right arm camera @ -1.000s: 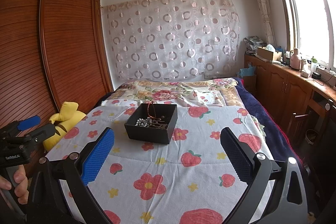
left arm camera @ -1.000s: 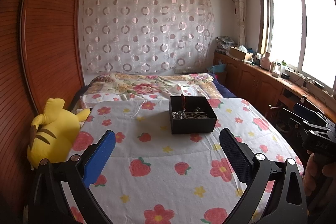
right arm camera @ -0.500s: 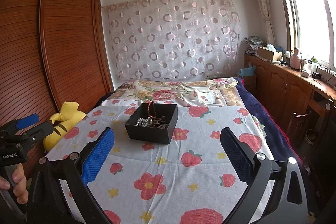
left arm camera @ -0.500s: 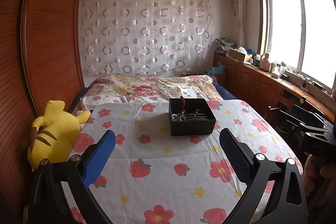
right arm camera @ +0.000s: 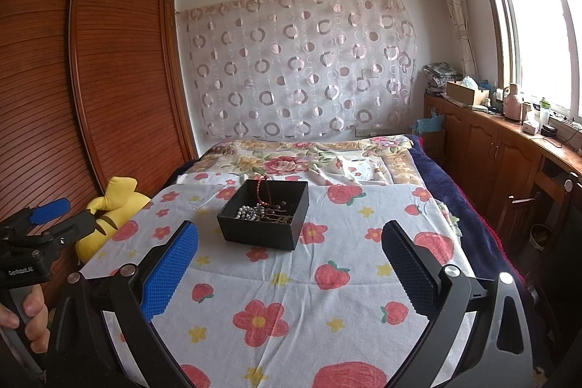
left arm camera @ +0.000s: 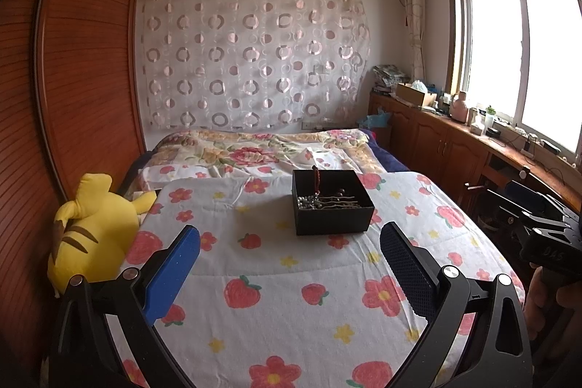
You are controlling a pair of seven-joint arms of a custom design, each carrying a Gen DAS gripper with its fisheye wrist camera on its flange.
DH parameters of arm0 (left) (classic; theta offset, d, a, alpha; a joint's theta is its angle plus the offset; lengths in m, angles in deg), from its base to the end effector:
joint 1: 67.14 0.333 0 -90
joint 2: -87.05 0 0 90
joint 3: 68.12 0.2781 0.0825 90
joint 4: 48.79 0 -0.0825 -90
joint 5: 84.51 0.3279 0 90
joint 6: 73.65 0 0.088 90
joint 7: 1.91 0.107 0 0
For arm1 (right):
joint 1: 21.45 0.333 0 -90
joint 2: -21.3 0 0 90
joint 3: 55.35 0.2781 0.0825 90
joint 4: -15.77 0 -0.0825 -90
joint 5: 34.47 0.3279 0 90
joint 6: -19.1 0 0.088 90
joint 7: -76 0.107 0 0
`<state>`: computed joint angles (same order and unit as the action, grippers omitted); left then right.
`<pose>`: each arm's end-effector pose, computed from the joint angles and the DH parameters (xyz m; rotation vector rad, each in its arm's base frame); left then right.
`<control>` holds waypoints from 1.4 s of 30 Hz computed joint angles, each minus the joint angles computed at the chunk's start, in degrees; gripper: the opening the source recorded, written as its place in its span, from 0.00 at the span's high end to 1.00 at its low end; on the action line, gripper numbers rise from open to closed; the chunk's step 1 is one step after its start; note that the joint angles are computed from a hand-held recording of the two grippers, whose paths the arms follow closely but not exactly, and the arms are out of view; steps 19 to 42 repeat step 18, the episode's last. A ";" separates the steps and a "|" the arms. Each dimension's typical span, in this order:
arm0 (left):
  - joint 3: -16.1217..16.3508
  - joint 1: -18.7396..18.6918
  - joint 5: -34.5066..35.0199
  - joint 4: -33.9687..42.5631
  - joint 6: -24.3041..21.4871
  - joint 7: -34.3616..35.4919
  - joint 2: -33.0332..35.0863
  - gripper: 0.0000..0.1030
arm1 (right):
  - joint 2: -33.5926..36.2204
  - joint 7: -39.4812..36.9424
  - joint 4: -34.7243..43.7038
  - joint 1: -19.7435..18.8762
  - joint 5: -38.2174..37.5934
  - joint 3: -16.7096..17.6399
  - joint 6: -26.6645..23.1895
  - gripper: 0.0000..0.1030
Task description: Organize jewelry
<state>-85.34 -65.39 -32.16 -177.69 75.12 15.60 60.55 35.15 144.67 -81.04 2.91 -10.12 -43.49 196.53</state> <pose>0.4047 -0.1518 0.5991 -1.7462 1.2229 -0.7874 0.5229 0.3211 0.5776 -1.7485 0.9749 -0.5138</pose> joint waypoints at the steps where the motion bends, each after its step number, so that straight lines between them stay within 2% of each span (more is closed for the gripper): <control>1: -0.07 -0.12 -0.16 0.10 -0.23 0.07 -0.02 0.07 | -0.02 0.03 -0.07 0.04 -0.01 -0.04 0.03 0.01; 42: -0.09 -0.23 -0.30 0.19 -0.51 0.06 -0.16 0.07 | 0.10 0.21 0.22 0.09 -0.17 -0.20 -0.18 0.01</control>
